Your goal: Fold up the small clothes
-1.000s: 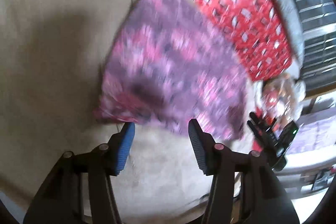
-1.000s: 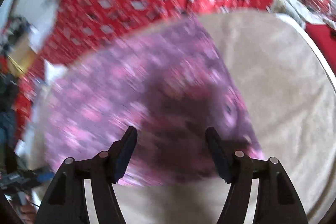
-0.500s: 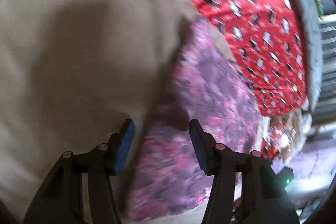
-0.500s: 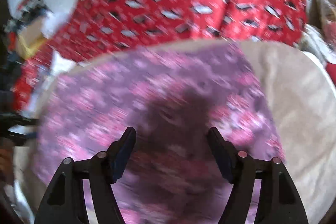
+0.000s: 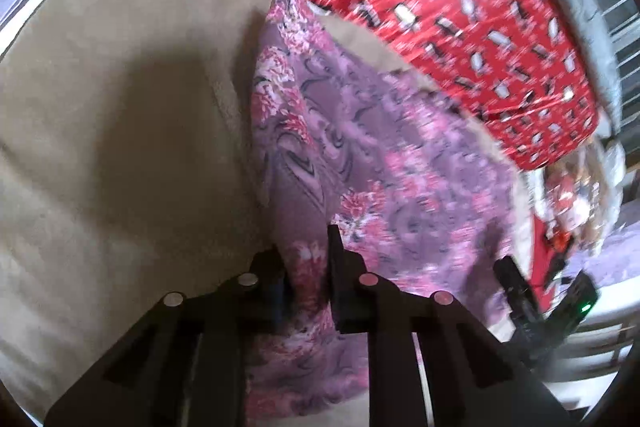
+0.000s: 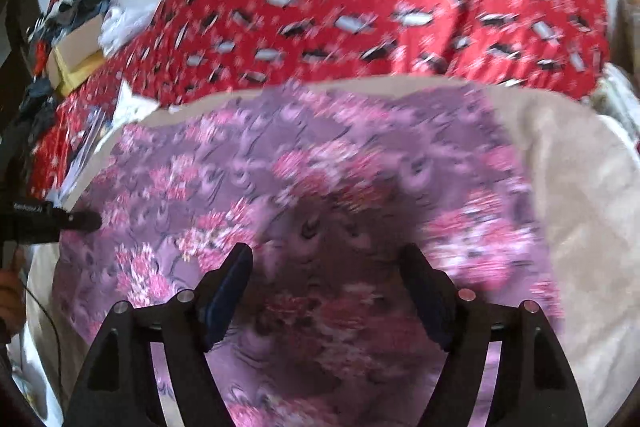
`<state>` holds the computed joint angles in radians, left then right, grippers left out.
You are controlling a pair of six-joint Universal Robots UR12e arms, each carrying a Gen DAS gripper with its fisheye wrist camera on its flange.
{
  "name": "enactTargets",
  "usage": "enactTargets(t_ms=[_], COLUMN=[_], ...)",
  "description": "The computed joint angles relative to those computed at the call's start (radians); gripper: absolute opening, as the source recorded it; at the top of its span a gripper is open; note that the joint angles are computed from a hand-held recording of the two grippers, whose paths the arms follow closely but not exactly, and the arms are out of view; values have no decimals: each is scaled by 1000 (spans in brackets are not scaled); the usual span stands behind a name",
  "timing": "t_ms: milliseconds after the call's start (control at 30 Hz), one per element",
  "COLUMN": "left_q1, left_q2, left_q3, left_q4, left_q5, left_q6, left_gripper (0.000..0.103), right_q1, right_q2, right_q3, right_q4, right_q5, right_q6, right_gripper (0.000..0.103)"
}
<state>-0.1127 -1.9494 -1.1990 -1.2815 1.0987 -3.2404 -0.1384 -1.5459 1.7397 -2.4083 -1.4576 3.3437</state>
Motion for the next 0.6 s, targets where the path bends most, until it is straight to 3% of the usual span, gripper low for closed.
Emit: enactTargets(t_ms=[67,167,300,333,400,600], left_q1=[5,7,-32,-38,-50,-96], left_q2=[9,16,15,14,8,-22], left_q3=[-2,2,34,41,57,122], left_q4=[12,12,9,1,-9,-40], left_q5=[-41,-127,-58,-55,-52,-39], left_q6=[-20,-40,-21,-21,-33,-56], left_gripper=[12,10,10,10,9,9], right_q1=[-5,-30,-62,-84,-103,-112], right_q2=[-22,-47,-49,-59,-74,-77], right_q3=[19,48,82,112,148,168], right_q4=[-18,0,69,32,-39,-81], right_q5=[-67,-89,-70,-18,30,60], right_q6=[-22,-44,-28,-3,20,8], right_gripper=[79,79,82,88,88,94])
